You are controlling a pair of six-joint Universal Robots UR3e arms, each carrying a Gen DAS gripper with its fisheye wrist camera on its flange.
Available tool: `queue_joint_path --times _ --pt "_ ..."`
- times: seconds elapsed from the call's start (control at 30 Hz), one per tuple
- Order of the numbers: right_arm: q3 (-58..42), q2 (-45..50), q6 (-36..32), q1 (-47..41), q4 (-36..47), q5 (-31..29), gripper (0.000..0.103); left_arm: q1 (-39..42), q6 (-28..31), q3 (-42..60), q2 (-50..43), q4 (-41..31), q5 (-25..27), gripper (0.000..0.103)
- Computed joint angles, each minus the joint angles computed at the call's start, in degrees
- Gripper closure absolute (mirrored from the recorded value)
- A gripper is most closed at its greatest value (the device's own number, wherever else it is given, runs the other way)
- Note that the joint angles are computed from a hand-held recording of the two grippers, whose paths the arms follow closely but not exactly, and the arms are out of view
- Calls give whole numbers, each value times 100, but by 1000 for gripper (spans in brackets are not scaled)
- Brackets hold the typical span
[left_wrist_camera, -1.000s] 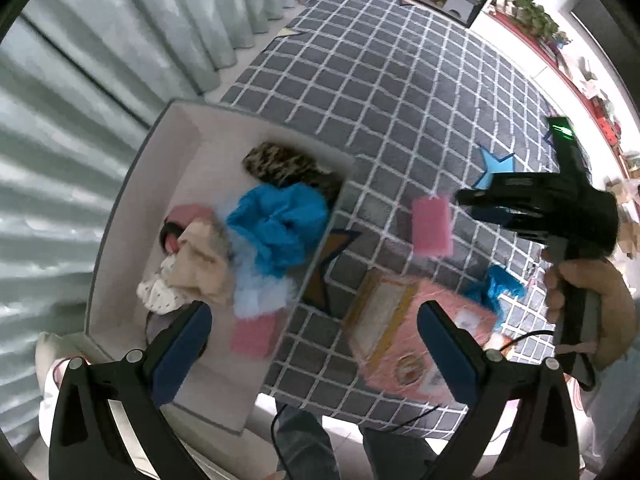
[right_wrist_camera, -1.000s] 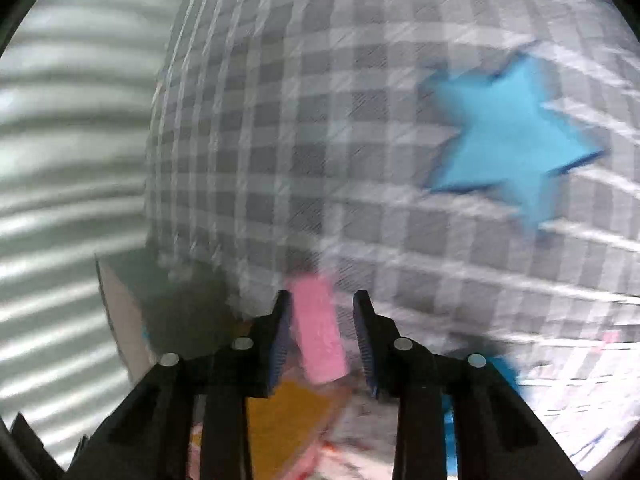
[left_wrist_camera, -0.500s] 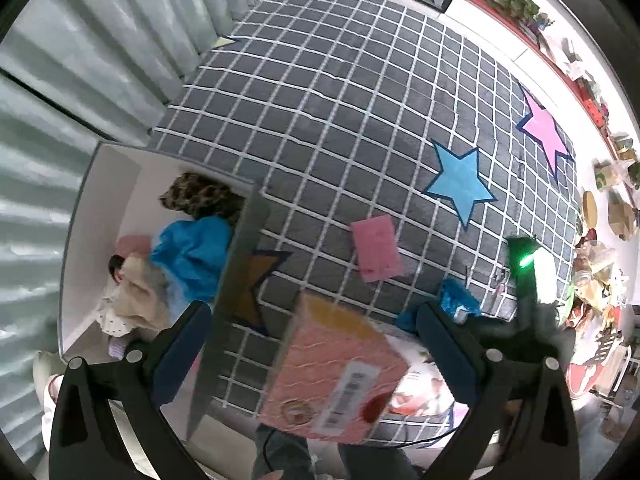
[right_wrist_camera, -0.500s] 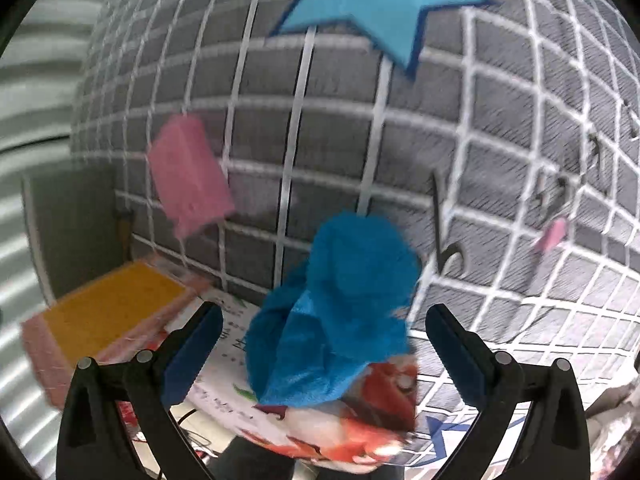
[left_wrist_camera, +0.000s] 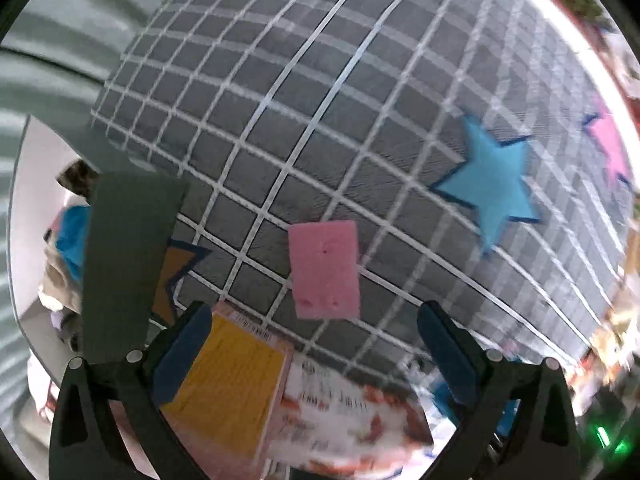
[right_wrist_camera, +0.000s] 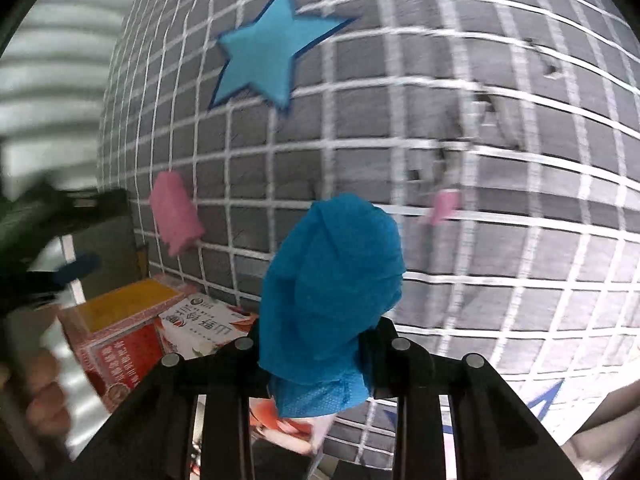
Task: Organize soft objects
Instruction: 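Grasp the pink foam sponge with the left gripper while the right grasps another blue cloth, then carry the pink sponge and blue cloth in both grippers over the white box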
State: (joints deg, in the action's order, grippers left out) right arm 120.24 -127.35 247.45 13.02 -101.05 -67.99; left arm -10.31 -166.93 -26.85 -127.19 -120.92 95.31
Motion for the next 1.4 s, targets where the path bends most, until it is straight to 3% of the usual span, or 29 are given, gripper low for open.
queue_joint_path --times 0.13,0.27,0.37,0.4,0.43,0.47,0.53,0.77,1.03,1.2,1.4 --pt "-176 -1363 -949 -1272 1761 368 71 -185 -614 -957 23 714 430 3" --pt "-153 -1837 -1099 -1630 2197 556 71 -361 -801 -1361 -71 1092 793 9" --pt "-174 -2133 -1216 -1887 2492 695 71 -291 -881 -1409 -72 1132 620 12" --pt "-252 -2231 -1342 -2028 2710 738 71 -274 -820 -1399 -65 1130 568 14" --pt "-331 -2317 -1467 -2169 2906 775 71 -262 -740 -1393 -38 1117 471 22" --pt "-382 -2354 -1534 -2246 3000 789 71 -251 -666 -1383 -15 1093 350 37" --pt "-509 -2399 -1722 -2426 3228 802 71 -312 -395 -1249 -11 973 164 53" --pt "-1012 -2366 -1933 -2635 3691 526 71 -630 430 -1973 819 1392 -36 53" --pt "-918 -1888 -843 -1602 2709 104 71 -683 1693 -2068 1700 1329 -373 53" --pt "-926 -1471 49 -719 2040 -292 71 -616 2199 -1567 1884 809 -586 53" --pt "-1041 -980 1135 329 1443 -827 71 -471 2717 -2506 2873 871 -831 53"
